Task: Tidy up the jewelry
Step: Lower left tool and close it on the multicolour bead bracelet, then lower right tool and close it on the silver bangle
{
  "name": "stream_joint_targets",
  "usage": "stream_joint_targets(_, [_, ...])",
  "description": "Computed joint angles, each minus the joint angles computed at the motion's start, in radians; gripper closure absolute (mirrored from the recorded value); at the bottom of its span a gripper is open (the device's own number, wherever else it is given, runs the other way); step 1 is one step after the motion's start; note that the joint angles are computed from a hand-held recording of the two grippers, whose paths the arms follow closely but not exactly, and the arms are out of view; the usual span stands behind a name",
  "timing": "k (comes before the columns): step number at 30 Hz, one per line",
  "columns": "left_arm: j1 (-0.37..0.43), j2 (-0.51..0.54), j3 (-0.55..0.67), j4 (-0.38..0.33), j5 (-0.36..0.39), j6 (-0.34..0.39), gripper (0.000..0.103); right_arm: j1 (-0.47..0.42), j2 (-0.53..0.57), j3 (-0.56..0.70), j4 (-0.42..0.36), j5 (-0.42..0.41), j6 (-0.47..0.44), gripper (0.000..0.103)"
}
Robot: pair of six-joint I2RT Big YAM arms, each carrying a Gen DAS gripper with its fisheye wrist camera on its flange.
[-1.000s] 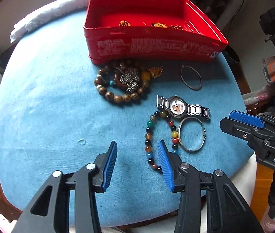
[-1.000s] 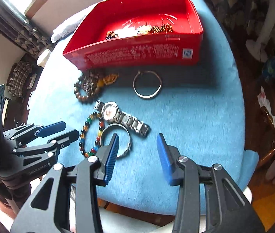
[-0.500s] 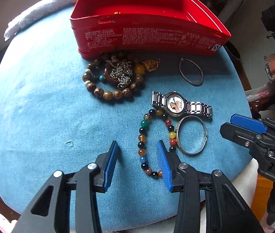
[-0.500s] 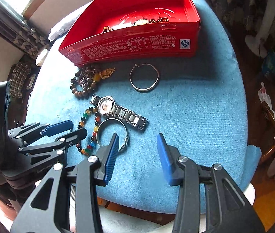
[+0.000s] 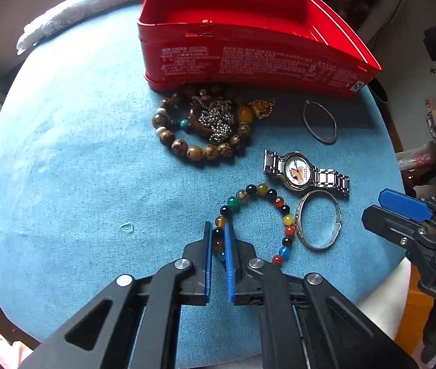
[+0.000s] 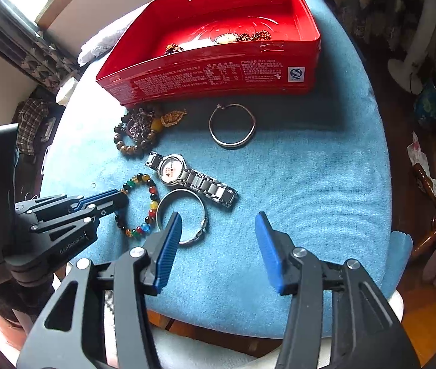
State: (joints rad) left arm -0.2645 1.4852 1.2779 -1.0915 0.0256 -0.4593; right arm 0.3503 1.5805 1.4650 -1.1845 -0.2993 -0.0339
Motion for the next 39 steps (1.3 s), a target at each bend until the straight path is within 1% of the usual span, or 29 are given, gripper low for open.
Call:
stream_joint_targets(3, [0.015,-0.015,-0.015,0.0,0.016,-0.001,0.095,0.009,0.0,-0.002,-0.006,-0.002,-0.007,0.054])
stream_joint_targets(4, [0.034,-0.022,-0.02,-0.003,0.022,0.011,0.095,0.012,0.002,0.0,-0.008,-0.002,-0.009,0.054])
stream_joint_targets(6, [0.057,-0.041,-0.038,-0.007,0.021,0.023,0.095,0.021,0.006,0.001,-0.013,-0.005,-0.013,0.054])
stream_joint_targets(9, [0.074,-0.058,-0.054,-0.009,0.012,0.021,0.095,0.039,0.017,0.004,-0.027,0.0,-0.015,0.054])
stream_joint_targets(12, [0.073,-0.074,-0.068,-0.008,-0.008,0.013,0.095,0.055,0.03,0.008,-0.039,0.001,-0.011,0.054])
stream_joint_targets(18, [0.06,-0.069,-0.069,0.002,-0.01,0.008,0.095,0.08,0.05,0.021,-0.048,0.028,-0.004,0.054])
stream_joint_targets(22, [0.065,-0.069,-0.072,0.006,-0.003,0.015,0.095,0.096,0.066,0.038,-0.054,0.043,0.001,0.047])
stream_joint_targets(24, [0.065,-0.07,-0.074,0.008,-0.001,0.017,0.095,0.104,0.071,0.043,-0.055,0.052,-0.001,0.046])
stream_joint_targets(27, [0.07,-0.073,-0.078,0.011,0.009,0.024,0.095,0.117,0.079,0.049,-0.053,0.077,-0.004,0.045])
stream_joint_targets(31, [0.085,-0.077,-0.082,0.017,0.027,0.037,0.095,0.142,0.084,0.05,-0.041,0.138,-0.014,0.045])
stream_joint_targets(35, [0.094,-0.081,-0.087,0.02,0.036,0.048,0.095,0.178,0.085,0.046,-0.021,0.228,-0.033,0.049])
stream_joint_targets(36, [0.095,-0.081,-0.09,0.023,0.038,0.05,0.095,0.182,0.086,0.046,-0.018,0.239,-0.031,0.049])
stream_joint_targets(38, [0.1,-0.081,-0.093,0.028,0.044,0.056,0.095,0.189,0.086,0.046,-0.016,0.252,-0.024,0.055])
stream_joint_targets(39, [0.101,-0.082,-0.094,0.029,0.046,0.058,0.095,0.192,0.087,0.048,-0.016,0.255,-0.017,0.055])
